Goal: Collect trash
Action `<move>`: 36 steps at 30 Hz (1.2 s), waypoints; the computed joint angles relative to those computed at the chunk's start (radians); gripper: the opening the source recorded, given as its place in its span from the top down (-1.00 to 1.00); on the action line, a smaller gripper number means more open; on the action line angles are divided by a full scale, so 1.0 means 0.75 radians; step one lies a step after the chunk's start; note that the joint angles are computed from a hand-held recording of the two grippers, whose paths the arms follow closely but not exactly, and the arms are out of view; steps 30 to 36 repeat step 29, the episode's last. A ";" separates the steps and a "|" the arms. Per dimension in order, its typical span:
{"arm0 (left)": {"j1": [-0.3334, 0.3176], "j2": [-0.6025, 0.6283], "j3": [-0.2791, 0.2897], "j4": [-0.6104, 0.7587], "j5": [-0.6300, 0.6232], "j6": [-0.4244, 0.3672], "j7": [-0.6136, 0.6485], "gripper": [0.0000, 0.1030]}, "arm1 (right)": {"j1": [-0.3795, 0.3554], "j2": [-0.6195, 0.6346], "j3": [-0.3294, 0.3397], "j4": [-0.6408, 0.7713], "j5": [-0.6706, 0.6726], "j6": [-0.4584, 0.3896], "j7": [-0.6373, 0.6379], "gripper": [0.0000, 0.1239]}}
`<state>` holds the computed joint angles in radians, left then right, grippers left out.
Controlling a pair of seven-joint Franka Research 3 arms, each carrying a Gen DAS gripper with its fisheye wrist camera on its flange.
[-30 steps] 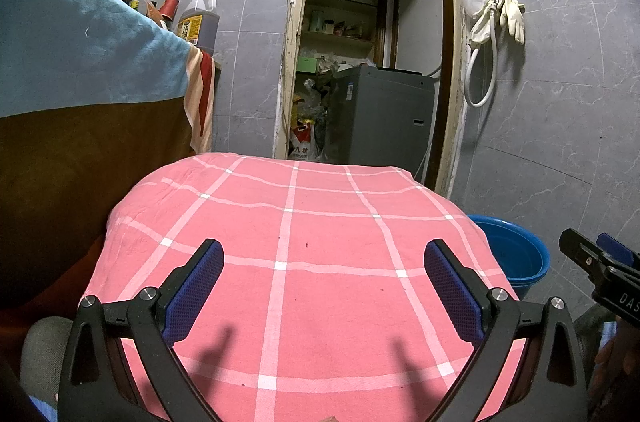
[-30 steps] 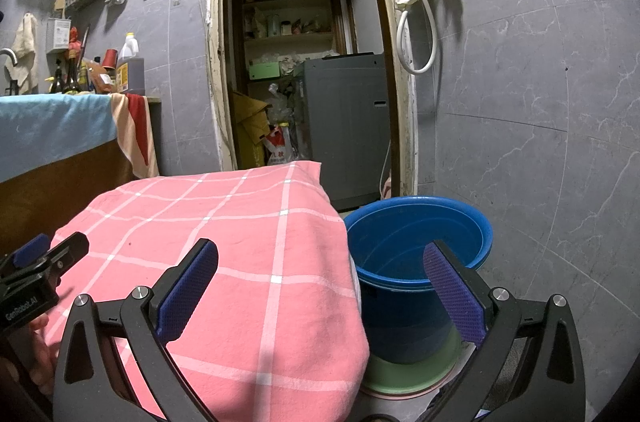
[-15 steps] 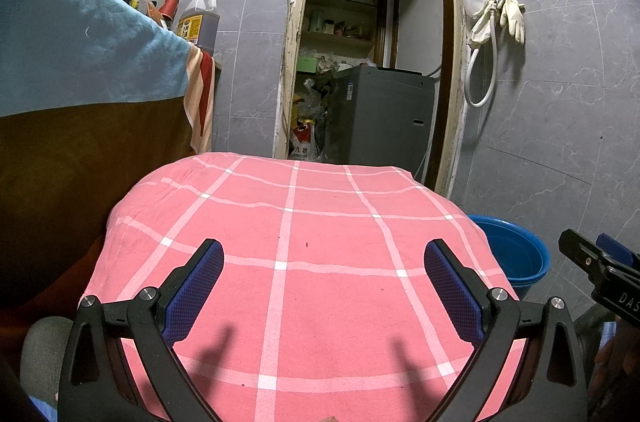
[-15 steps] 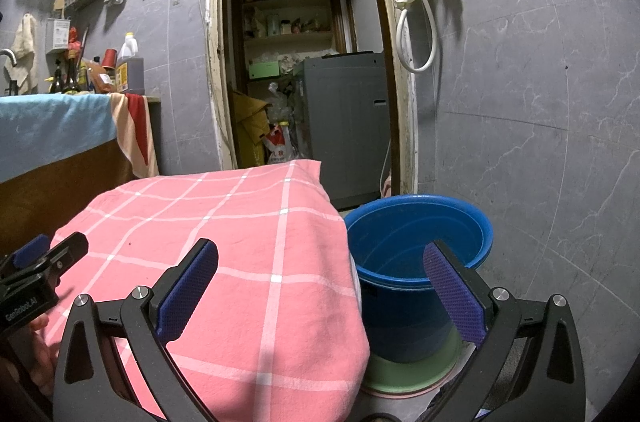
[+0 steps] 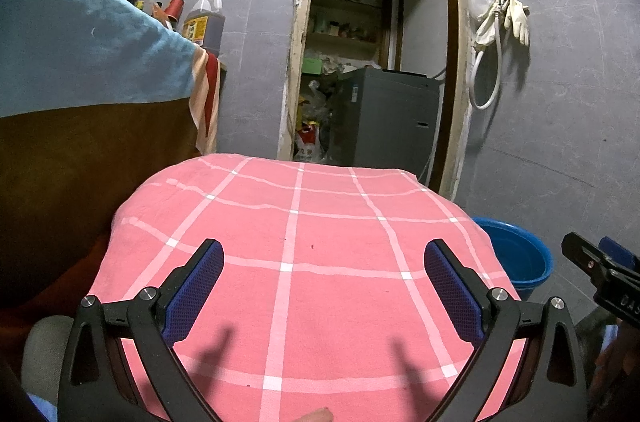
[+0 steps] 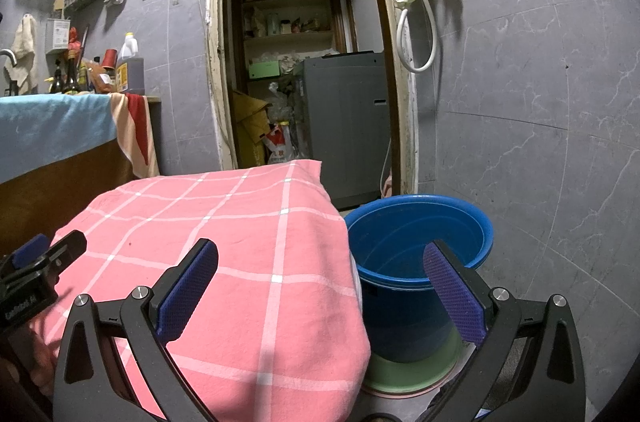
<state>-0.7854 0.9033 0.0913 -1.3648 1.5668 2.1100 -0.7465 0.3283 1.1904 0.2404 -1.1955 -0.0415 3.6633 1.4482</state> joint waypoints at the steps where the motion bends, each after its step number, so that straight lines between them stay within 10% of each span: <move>1: 0.000 0.004 -0.001 0.005 -0.004 -0.002 0.003 -0.91 | 0.000 0.000 0.000 0.000 0.000 0.000 0.000 -0.66; 36: -0.030 0.063 0.029 0.103 -0.091 -0.015 0.098 -0.91 | 0.009 -0.009 -0.006 -0.009 0.019 0.001 -0.005 -0.66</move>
